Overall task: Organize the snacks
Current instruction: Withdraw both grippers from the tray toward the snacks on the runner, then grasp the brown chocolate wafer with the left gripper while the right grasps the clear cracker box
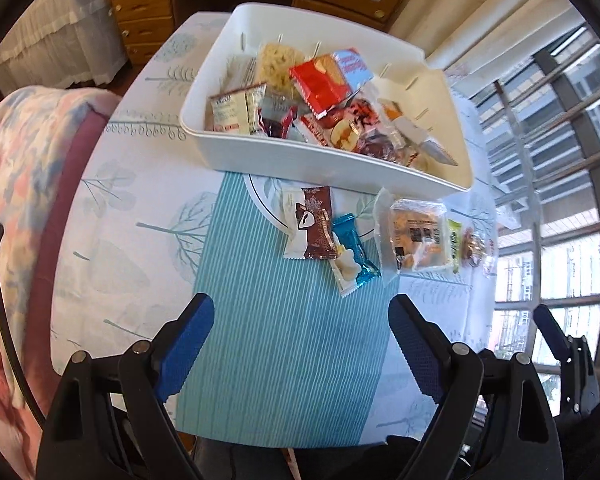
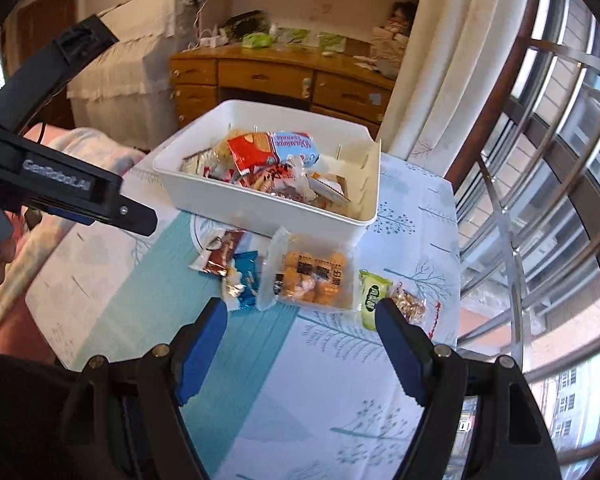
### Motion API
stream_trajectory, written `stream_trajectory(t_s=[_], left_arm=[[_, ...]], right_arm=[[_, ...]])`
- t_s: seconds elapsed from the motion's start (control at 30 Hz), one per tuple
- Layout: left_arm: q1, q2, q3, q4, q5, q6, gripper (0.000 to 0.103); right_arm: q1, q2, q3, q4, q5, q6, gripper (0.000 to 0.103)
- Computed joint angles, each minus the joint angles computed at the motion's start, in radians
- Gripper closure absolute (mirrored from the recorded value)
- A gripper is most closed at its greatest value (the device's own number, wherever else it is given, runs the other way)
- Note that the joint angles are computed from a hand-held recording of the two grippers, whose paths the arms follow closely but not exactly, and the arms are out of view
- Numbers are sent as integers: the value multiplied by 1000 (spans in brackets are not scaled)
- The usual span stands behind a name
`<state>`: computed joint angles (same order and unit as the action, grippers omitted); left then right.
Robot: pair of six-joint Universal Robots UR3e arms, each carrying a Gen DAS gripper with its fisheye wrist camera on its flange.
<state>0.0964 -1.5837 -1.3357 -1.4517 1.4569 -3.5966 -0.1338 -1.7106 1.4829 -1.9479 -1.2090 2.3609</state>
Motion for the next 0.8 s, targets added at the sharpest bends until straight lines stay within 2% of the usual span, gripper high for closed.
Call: stream_trajectory(t_s=[0.17, 0.3, 0.5, 0.67, 0.8], left_arm=[[-46, -134, 46, 31, 39, -100, 15], [-57, -228, 69, 55, 55, -174, 15], [-66, -325, 82, 93, 68, -251, 15], [-79, -388, 87, 131, 79, -289, 15], [-86, -429, 100, 143, 95, -307, 15]], right_arm=[[-32, 119, -78, 41, 30, -121, 25], [-31, 211, -126, 46, 43, -205, 21], [-7, 330, -161, 57, 54, -319, 19], [20, 418, -178, -1, 49, -283, 7], [47, 490, -223, -4, 25, -243, 3]])
